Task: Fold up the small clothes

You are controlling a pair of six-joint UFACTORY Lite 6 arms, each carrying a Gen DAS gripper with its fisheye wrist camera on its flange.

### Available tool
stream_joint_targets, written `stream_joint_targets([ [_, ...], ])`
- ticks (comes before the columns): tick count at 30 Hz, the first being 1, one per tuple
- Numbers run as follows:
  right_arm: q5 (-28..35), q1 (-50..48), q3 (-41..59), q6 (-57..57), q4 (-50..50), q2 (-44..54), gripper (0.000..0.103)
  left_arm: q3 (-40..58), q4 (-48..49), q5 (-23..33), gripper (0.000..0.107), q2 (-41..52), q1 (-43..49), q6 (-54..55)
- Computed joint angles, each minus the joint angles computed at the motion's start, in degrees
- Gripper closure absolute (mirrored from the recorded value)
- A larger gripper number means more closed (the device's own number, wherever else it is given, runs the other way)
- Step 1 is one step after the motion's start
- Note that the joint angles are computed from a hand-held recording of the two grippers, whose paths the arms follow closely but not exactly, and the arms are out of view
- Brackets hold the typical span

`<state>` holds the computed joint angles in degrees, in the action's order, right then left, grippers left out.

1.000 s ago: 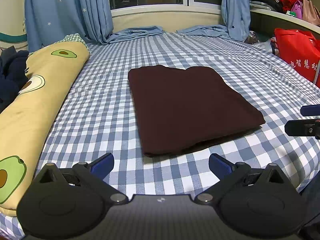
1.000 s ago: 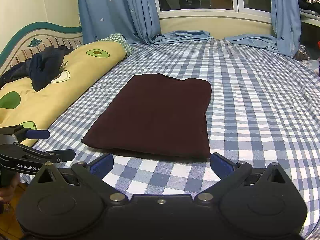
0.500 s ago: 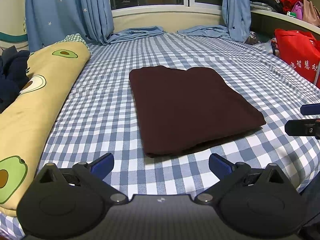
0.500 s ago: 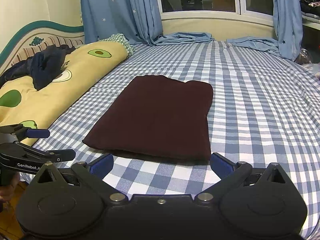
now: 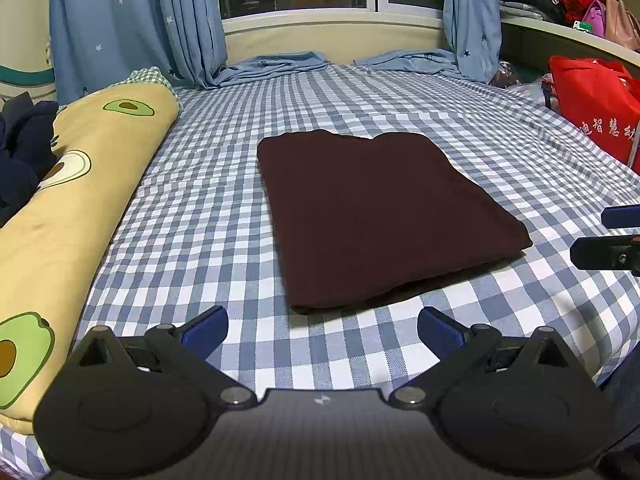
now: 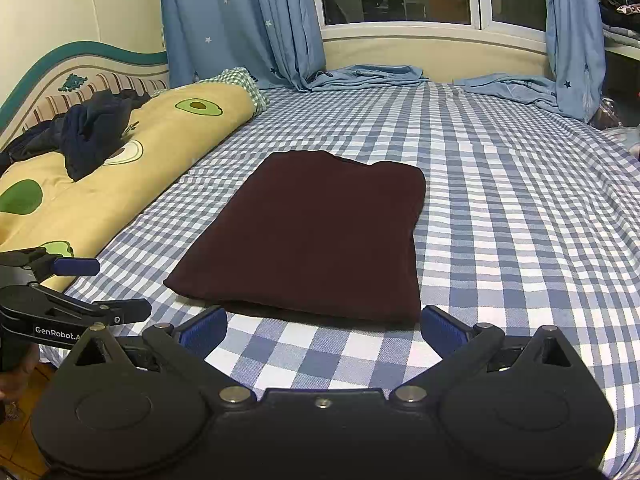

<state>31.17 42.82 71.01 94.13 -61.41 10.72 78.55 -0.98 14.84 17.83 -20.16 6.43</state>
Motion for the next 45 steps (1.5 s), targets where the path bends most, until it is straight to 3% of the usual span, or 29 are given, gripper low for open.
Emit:
stream_joint_targets([
  [6, -0.2, -0.2, -0.4, 0.1, -0.1, -0.1, 0.001, 0.0, -0.5, -0.3, 0.005, 0.5, 0.3, 1.0],
  [10, 0.2, -0.5, -0.6, -0.2, -0.5, 0.0, 0.001, 1.2, 4.7, -0.2, 0.005, 1.2, 0.5, -2.9],
  [16, 4.9, -1.4, -3.0, 0.8, -3.2, -2.4, 0.001, 3.2, 0.3, 0.2, 0.005, 1.9, 1.4, 1.7],
  [23, 5.9, -3.2, -10.1, 2.6, -4.3, -8.2, 0.001, 3.1, -0.5, 0.3, 0.005, 2.1, 0.8, 2.6],
  [31, 4.1, -2.9, -13.0, 4.0, -5.7, -10.0, 0.001, 2.8, 1.0, 0.5, 0.005, 1.6, -0.1, 1.2],
  [38, -0.3, -1.7, -15.0, 6.0, -10.7, -11.9, 0.001, 0.4, -11.6, 0.5, 0.005, -0.1, 0.6, 14.1],
  [45, 0.2, -0.3, -13.6, 5.0, -11.6, -11.4, 0.001, -0.3, -13.9, 0.4, 0.005, -0.8, 0.7, 15.9],
])
